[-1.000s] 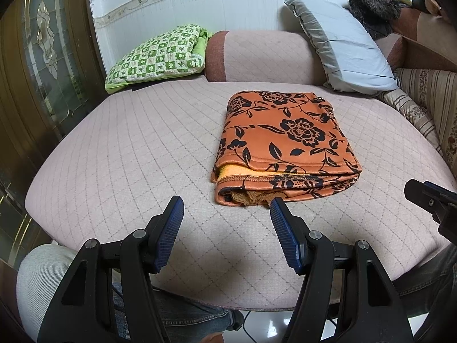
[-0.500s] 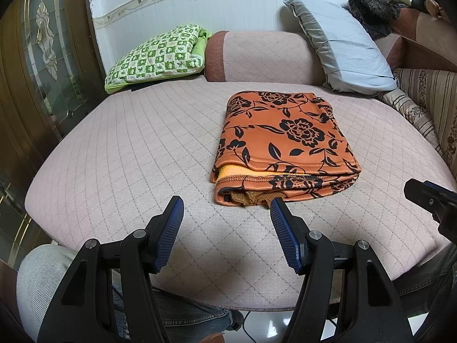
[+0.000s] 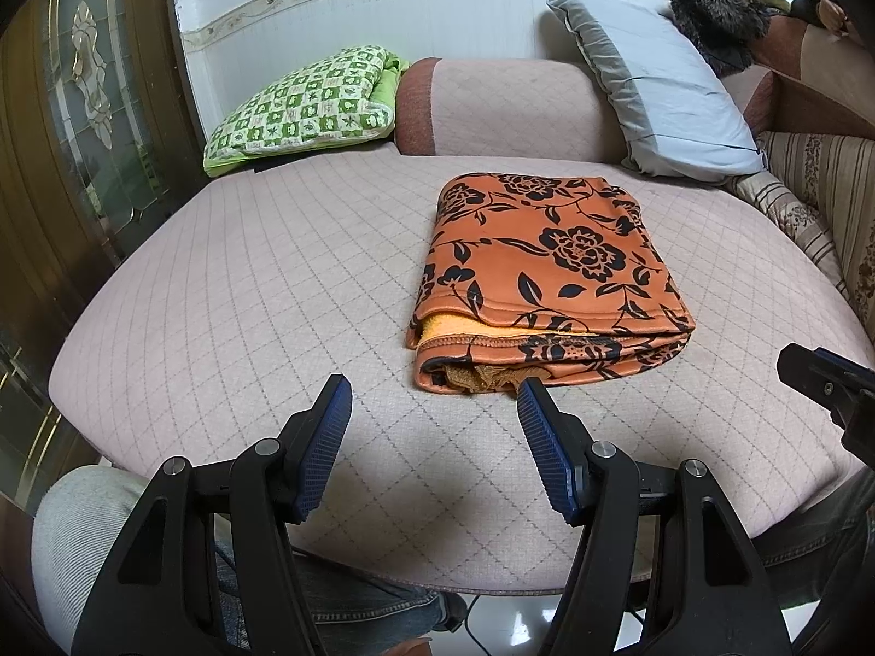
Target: Fold small clothes
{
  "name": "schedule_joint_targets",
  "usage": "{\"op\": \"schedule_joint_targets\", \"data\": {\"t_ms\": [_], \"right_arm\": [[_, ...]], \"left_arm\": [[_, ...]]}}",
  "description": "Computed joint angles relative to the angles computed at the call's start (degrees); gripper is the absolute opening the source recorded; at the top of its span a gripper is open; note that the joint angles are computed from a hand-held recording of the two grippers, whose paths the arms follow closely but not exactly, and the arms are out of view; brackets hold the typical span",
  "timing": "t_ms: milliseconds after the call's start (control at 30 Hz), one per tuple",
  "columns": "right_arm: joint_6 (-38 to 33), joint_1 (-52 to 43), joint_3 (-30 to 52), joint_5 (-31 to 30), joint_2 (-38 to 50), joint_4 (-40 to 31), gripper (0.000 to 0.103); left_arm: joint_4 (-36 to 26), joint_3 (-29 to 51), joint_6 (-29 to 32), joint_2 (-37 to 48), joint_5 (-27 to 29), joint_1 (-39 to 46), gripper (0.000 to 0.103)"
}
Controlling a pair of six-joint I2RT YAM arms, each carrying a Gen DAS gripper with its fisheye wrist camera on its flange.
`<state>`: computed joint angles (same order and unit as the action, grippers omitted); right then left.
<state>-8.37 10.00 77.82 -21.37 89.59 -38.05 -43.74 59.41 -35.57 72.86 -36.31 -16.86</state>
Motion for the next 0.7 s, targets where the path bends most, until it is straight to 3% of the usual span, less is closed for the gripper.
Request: {"op": "schedule_joint_targets", "data": {"t_ms": [700], "right_arm": [[0.1, 0.1, -0.1, 0.1, -0.2, -0.1, 0.039]], "left_arm": [[-0.9, 0.3, -1.4, 0.2, -0.7, -0.9, 0.063]]}}
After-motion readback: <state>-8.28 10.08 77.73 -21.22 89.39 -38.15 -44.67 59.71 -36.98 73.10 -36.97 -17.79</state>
